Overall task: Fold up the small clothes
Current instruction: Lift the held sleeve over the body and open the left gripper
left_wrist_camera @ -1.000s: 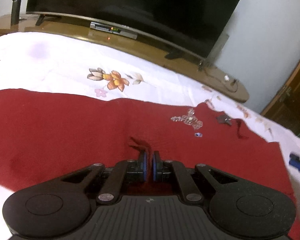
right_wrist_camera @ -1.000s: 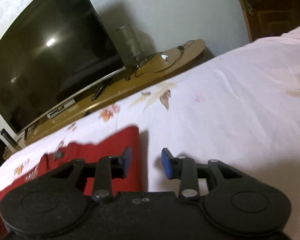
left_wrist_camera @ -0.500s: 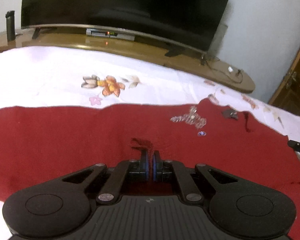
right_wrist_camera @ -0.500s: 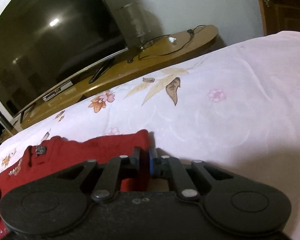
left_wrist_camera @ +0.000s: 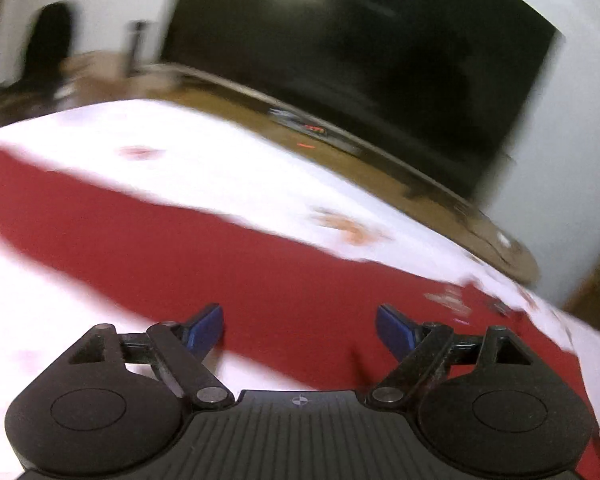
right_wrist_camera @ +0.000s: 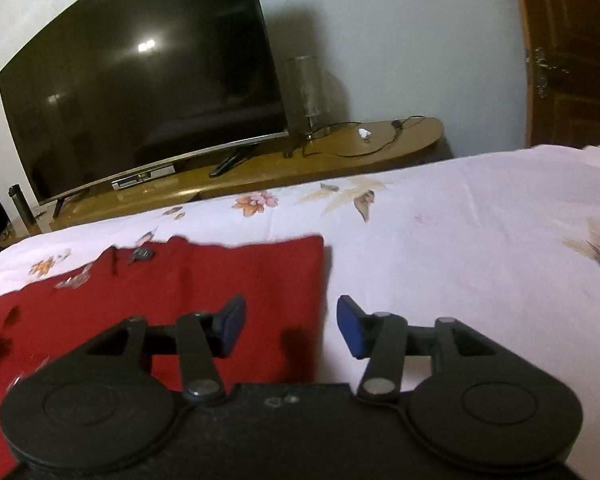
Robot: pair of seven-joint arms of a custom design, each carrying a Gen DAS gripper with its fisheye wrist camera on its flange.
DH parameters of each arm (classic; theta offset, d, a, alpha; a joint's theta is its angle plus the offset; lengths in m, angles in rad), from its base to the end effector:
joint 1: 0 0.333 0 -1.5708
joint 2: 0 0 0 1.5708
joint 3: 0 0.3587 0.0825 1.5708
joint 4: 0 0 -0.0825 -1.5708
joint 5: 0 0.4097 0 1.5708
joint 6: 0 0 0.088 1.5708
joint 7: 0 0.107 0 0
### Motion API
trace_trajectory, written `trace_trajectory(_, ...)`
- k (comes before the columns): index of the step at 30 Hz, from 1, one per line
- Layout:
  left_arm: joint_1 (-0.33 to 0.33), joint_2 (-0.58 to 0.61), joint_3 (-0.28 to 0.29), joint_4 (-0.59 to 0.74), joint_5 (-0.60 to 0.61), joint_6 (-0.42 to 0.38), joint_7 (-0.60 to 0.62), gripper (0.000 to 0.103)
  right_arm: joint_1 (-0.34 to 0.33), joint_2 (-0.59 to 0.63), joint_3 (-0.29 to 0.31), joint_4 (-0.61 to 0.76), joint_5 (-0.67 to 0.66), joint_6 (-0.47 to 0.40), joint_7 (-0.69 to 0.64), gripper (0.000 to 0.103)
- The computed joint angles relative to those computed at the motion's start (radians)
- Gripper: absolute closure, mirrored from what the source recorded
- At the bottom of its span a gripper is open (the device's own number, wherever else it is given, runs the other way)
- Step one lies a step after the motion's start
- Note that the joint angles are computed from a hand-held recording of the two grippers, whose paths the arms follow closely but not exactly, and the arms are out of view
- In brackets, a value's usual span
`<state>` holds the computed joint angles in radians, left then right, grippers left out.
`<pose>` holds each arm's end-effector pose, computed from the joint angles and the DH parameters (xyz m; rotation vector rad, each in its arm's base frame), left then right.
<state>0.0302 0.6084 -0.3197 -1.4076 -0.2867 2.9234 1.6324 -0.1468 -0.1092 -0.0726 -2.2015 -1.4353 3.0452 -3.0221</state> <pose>0.8003 -0.1430 0.4931 -1.8400 1.7597 -1.2665 0.5475 -0.0449 0.5182 -1.1261 1.9730 -0.9694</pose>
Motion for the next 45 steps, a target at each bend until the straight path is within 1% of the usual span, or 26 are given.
trace_trajectory(1, 0.025, -0.011, 0.001, -0.022, -0.023, 0.003, -0.015, 0.021, 0.002, -0.027, 0.001, -0.033, 0.006, 0.005, 0.005, 0.054)
trace_trajectory(3, 0.069, -0.027, 0.024, -0.056, -0.071, 0.003, -0.079, 0.044, 0.012, -0.075, 0.006, -0.102, 0.106, -0.003, -0.075, 0.054)
trace_trajectory(4, 0.092, -0.023, 0.021, -0.055, -0.094, -0.009, -0.101, 0.050, 0.014, -0.104, 0.022, -0.138, 0.149, -0.030, -0.097, 0.054)
trace_trajectory(5, 0.145, -0.011, -0.015, -0.051, -0.149, -0.009, -0.104, 0.061, 0.014, -0.118, 0.035, -0.152, 0.189, -0.046, -0.112, 0.054)
trace_trajectory(6, 0.177, 0.002, -0.037, -0.041, -0.187, -0.008, -0.107, 0.063, 0.009, -0.140, 0.048, -0.176, 0.213, -0.052, -0.109, 0.054)
trace_trajectory(9, 0.219, 0.052, -0.051, 0.017, -0.234, -0.001, -0.117, 0.063, -0.010, -0.174, 0.113, -0.199, 0.260, -0.101, -0.065, 0.054)
trace_trajectory(11, 0.234, 0.100, -0.059, 0.086, -0.249, -0.030, -0.129, 0.063, -0.018, -0.173, 0.149, -0.186, 0.278, -0.125, -0.033, 0.054)
trace_trajectory(14, 0.251, 0.183, -0.081, 0.208, -0.276, -0.085, -0.133, 0.063, -0.001, -0.162, 0.182, -0.154, 0.291, -0.167, -0.014, 0.054)
trace_trajectory(19, 0.221, 0.290, -0.061, 0.386, -0.263, -0.156, -0.154, 0.063, 0.049, -0.125, 0.195, -0.088, 0.294, -0.204, -0.017, 0.054)
trace_trajectory(20, 0.208, 0.313, -0.048, 0.426, -0.252, -0.170, -0.168, 0.067, 0.061, -0.117, 0.195, -0.075, 0.295, -0.215, -0.022, 0.054)
trace_trajectory(21, 0.189, 0.324, -0.025, 0.448, -0.234, -0.179, -0.193, 0.077, 0.072, -0.109, 0.191, -0.063, 0.295, -0.222, -0.028, 0.054)
trace_trajectory(22, 0.172, 0.341, 0.002, 0.482, -0.212, -0.201, -0.228, 0.083, 0.082, -0.104, 0.189, -0.053, 0.295, -0.229, -0.034, 0.054)
trace_trajectory(23, 0.157, 0.363, 0.024, 0.522, -0.193, -0.223, -0.269, 0.093, 0.092, -0.098, 0.185, -0.044, 0.295, -0.235, -0.037, 0.054)
trace_trajectory(24, 0.150, 0.386, 0.032, 0.565, -0.171, -0.240, -0.306, 0.095, 0.101, -0.094, 0.181, -0.038, 0.297, -0.240, -0.043, 0.054)
trace_trajectory(28, 0.139, 0.413, 0.018, 0.611, -0.144, -0.218, -0.296, 0.095, 0.126, -0.086, 0.168, -0.024, 0.306, -0.257, -0.058, 0.054)
trace_trajectory(30, 0.138, 0.400, -0.025, 0.595, -0.136, -0.176, -0.207, 0.097, 0.131, -0.088, 0.164, -0.024, 0.299, -0.261, -0.045, 0.054)
trace_trajectory(32, 0.123, 0.397, -0.070, 0.609, -0.126, -0.160, -0.096, 0.097, 0.132, -0.096, 0.163, -0.032, 0.284, -0.261, -0.026, 0.054)
trace_trajectory(34, 0.113, 0.377, -0.128, 0.589, -0.139, -0.149, 0.027, 0.097, 0.132, -0.095, 0.156, -0.037, 0.285, -0.254, -0.024, 0.054)
trace_trajectory(35, 0.095, 0.360, -0.146, 0.570, -0.138, -0.137, 0.092, 0.097, 0.130, -0.092, 0.152, -0.039, 0.285, -0.246, -0.023, 0.054)
trace_trajectory(38, 0.043, 0.329, -0.175, 0.552, -0.150, -0.145, 0.211, 0.097, 0.118, -0.085, 0.141, -0.044, 0.264, -0.209, 0.001, 0.054)
trace_trajectory(39, 0.008, 0.317, -0.165, 0.546, -0.137, -0.155, 0.239, 0.097, 0.113, -0.081, 0.137, -0.045, 0.258, -0.195, 0.007, 0.054)
trace_trajectory(40, -0.010, 0.298, -0.158, 0.530, -0.133, -0.163, 0.263, 0.097, 0.106, -0.077, 0.131, -0.045, 0.249, -0.176, 0.015, 0.054)
trace_trajectory(41, -0.041, 0.274, -0.134, 0.502, -0.119, -0.166, 0.267, 0.097, 0.101, -0.077, 0.128, -0.047, 0.239, -0.162, 0.023, 0.054)
trace_trajectory(42, -0.087, 0.270, -0.097, 0.509, -0.088, -0.191, 0.253, 0.097, 0.094, -0.076, 0.123, -0.048, 0.229, -0.146, 0.030, 0.054)
trace_trajectory(43, -0.118, 0.287, -0.089, 0.539, -0.029, -0.223, 0.229, 0.097, 0.087, -0.076, 0.118, -0.050, 0.224, -0.130, 0.034, 0.054)
trace_trajectory(45, -0.211, 0.289, -0.003, 0.552, -0.018, -0.287, 0.242, 0.097, 0.069, -0.080, 0.112, -0.056, 0.202, -0.101, 0.055, 0.054)
